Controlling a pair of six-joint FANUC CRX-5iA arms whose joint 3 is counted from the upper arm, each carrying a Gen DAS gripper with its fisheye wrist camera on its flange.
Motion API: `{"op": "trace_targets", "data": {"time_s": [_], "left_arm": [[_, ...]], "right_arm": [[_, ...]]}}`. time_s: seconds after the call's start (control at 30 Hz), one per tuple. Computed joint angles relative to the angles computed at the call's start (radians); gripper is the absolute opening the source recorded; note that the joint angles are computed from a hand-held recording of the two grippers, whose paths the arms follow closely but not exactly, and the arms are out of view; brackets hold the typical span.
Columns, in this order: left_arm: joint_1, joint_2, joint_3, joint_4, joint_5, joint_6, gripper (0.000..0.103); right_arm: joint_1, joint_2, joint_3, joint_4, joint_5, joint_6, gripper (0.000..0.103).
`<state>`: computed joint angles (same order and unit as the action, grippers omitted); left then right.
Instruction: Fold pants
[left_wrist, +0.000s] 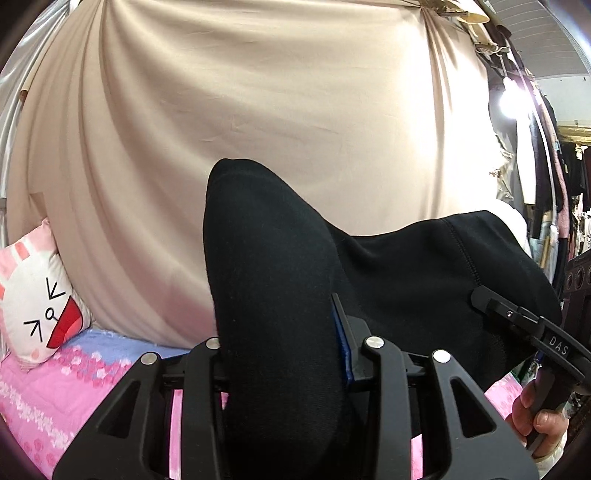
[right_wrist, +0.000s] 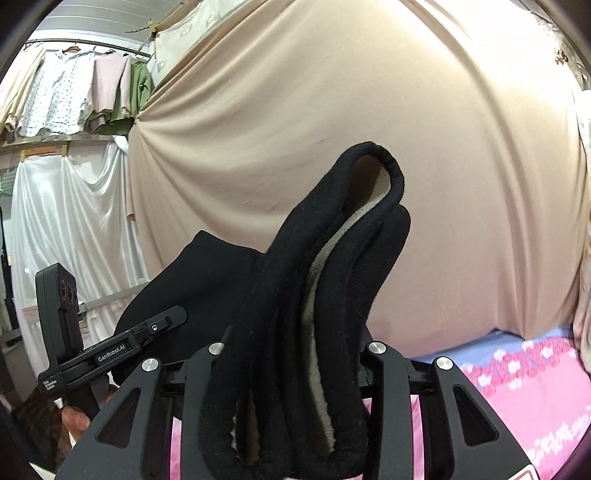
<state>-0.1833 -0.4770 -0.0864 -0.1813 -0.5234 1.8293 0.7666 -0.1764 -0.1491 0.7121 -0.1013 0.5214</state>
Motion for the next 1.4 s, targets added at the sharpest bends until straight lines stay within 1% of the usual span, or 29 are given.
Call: {"op": "trace_targets", "data": {"time_s": [0.03, 0.1, 0.13, 0.17, 0.23, 0.3, 0.43, 0.53, 0.63, 0.73, 0.9, 1.0, 1.07, 1.1, 1.13, 1.17, 1.2, 1.23, 1.27, 1.3, 1.37, 1.4], "left_arm": [[0.013, 0.023, 0.008, 0.012, 0.021, -0.007, 0.034], [0.025, 0.054, 0.018, 0.005, 0.052, 0.002, 0.035], [0.024, 0.078, 0.037, -0.026, 0.054, 0.022, 0.035], [0.012, 0.118, 0.078, -0.095, 0.032, 0.073, 0.035], [0.01, 0.177, 0.123, -0.143, 0.015, 0.106, 0.035], [0.013, 0.233, 0.162, -0.172, -0.006, 0.125, 0.035], [0.051, 0.34, 0.204, -0.153, 0.005, 0.117, 0.035], [0.093, 0.414, 0.213, -0.081, 0.029, 0.078, 0.035], [0.123, 0.495, 0.234, -0.02, 0.029, 0.031, 0.035], [0.137, 0.557, 0.242, 0.001, 0.028, 0.01, 0.035], [0.161, 0.671, 0.266, 0.037, -0.006, -0.012, 0.035], [0.161, 0.719, 0.277, 0.004, -0.032, 0.019, 0.035], [0.174, 0.747, 0.276, 0.021, -0.051, 0.003, 0.035], [0.172, 0.764, 0.288, 0.003, -0.074, 0.023, 0.035], [0.166, 0.774, 0.297, -0.028, -0.087, 0.056, 0.037], [0.171, 0.777, 0.283, -0.029, -0.071, 0.062, 0.041], [0.175, 0.779, 0.272, -0.029, -0.061, 0.063, 0.049], [0.176, 0.78, 0.271, -0.053, -0.06, 0.086, 0.054], [0.17, 0.782, 0.28, -0.076, -0.075, 0.116, 0.064], [0.171, 0.781, 0.281, -0.079, -0.08, 0.131, 0.069], [0.162, 0.78, 0.294, -0.107, -0.111, 0.166, 0.076], [0.156, 0.778, 0.297, -0.124, -0.122, 0.17, 0.076]], "right_arm": [[-0.003, 0.02, 0.028, -0.057, -0.003, 0.055, 0.034], [-0.008, 0.07, 0.103, -0.21, -0.023, 0.203, 0.034], [-0.015, 0.099, 0.141, -0.277, -0.031, 0.267, 0.034], [-0.022, 0.13, 0.182, -0.349, -0.044, 0.334, 0.034], [-0.035, 0.183, 0.26, -0.491, -0.077, 0.468, 0.034], [-0.051, 0.24, 0.322, -0.561, -0.097, 0.537, 0.034], [-0.081, 0.35, 0.428, -0.677, -0.128, 0.639, 0.034], [-0.107, 0.447, 0.519, -0.75, -0.176, 0.686, 0.034], [-0.131, 0.543, 0.613, -0.814, -0.25, 0.707, 0.034], [-0.143, 0.624, 0.677, -0.826, -0.306, 0.7, 0.034], [-0.151, 0.748, 0.766, -0.824, -0.402, 0.681, 0.034], [-0.148, 0.807, 0.804, -0.81, -0.447, 0.682, 0.034], [-0.146, 0.848, 0.855, -0.811, -0.505, 0.685, 0.034], [-0.143, 0.869, 0.868, -0.792, -0.529, 0.671, 0.035], [-0.133, 0.875, 0.849, -0.731, -0.521, 0.63, 0.036], [-0.133, 0.88, 0.837, -0.717, -0.519, 0.618, 0.039], [-0.141, 0.889, 0.865, -0.755, -0.553, 0.624, 0.044], [-0.156, 0.897, 0.891, -0.811, -0.575, 0.637, 0.046], [-0.166, 0.9, 0.904, -0.848, -0.587, 0.647, 0.052], [-0.173, 0.904, 0.915, -0.874, -0.607, 0.65, 0.055], [-0.179, 0.918, 0.945, -0.885, -0.655, 0.646, 0.057], [-0.178, 0.916, 0.945, -0.886, -0.658, 0.641, 0.058]]}}
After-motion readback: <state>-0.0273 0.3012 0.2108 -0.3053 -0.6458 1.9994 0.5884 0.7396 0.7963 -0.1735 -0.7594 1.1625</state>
